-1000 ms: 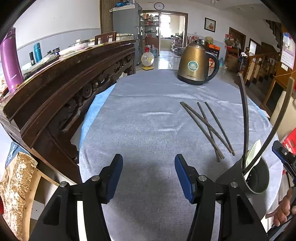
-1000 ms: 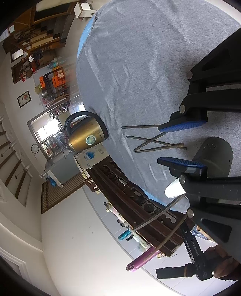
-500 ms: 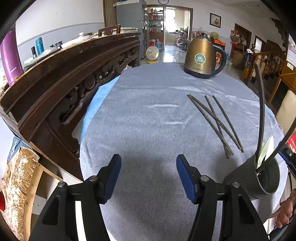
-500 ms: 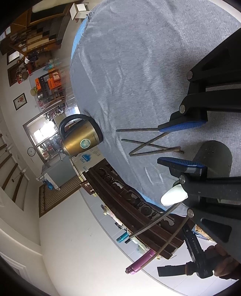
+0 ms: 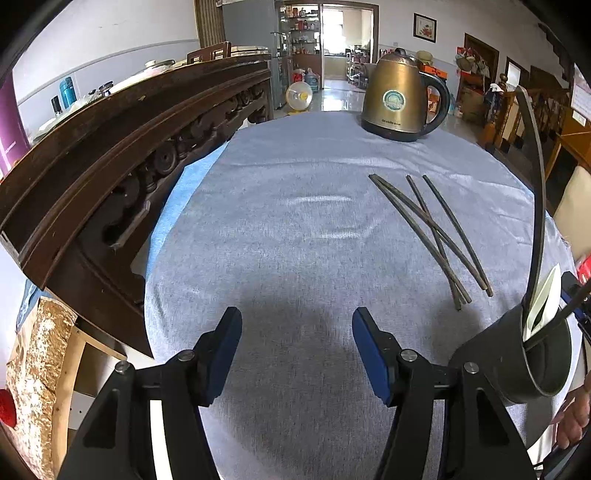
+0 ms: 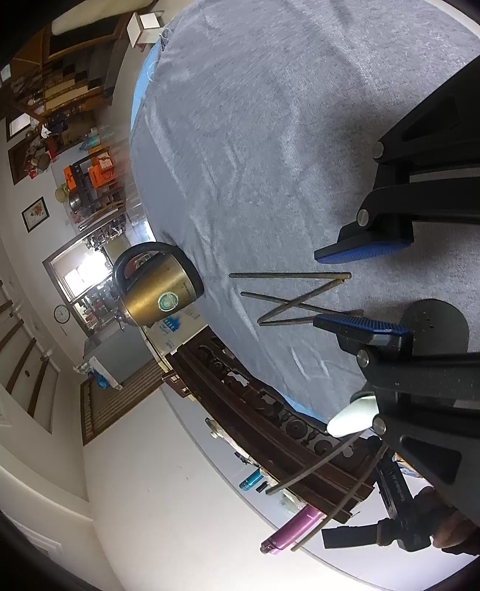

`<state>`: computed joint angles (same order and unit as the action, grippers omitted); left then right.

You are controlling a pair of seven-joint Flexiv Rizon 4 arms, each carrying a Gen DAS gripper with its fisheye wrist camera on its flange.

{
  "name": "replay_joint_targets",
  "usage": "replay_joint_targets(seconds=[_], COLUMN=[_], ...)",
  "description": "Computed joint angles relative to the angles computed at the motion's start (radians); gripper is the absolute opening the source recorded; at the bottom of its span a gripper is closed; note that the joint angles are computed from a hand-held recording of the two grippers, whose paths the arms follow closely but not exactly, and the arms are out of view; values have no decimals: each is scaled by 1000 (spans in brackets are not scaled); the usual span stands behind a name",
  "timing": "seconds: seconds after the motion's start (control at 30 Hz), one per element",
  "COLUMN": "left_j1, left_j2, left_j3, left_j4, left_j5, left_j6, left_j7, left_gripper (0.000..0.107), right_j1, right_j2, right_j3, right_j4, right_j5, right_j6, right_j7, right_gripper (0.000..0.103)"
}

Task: Organize utensils
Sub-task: 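Move both open grippers over the dark chopsticks lying on the cloth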

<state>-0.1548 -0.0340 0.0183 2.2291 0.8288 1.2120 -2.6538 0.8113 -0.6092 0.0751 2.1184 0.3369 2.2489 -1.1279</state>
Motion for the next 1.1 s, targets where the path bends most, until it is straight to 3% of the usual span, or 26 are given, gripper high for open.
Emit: replay_joint_targets(seconds=[0.57, 0.83, 0.97, 1.03, 1.07, 1.1], left_j1=[1, -5, 21, 60, 105, 123], left_j2=[-82, -145, -201, -230, -250, -258], left_j3=[39, 72, 60, 22, -29, -52], left_j4=[-49, -104, -139, -146, -150, -159], left_j5=[-29, -86, -213, -335, -453, -516], left_j6=[13, 43, 81, 89, 72, 44], left_j7=[56, 159, 329, 474, 607, 675], left_gripper=[63, 63, 63, 63, 63, 63], right_j1=[-55, -12, 48, 88, 95, 73], right_j2=[-45, -49, -31, -16, -16, -18], right_j3=[2, -79, -188, -285, -303, -287], right_j4=[-48, -111, -169, -217, -243, -301], right_j5=[-66, -84, -117, -246, -259, -253], right_j6=[-46, -159, -349, -567, -637, -737], right_j7=[57, 54, 68, 150, 152, 124], right_gripper=[30, 30, 30, 30, 30, 30])
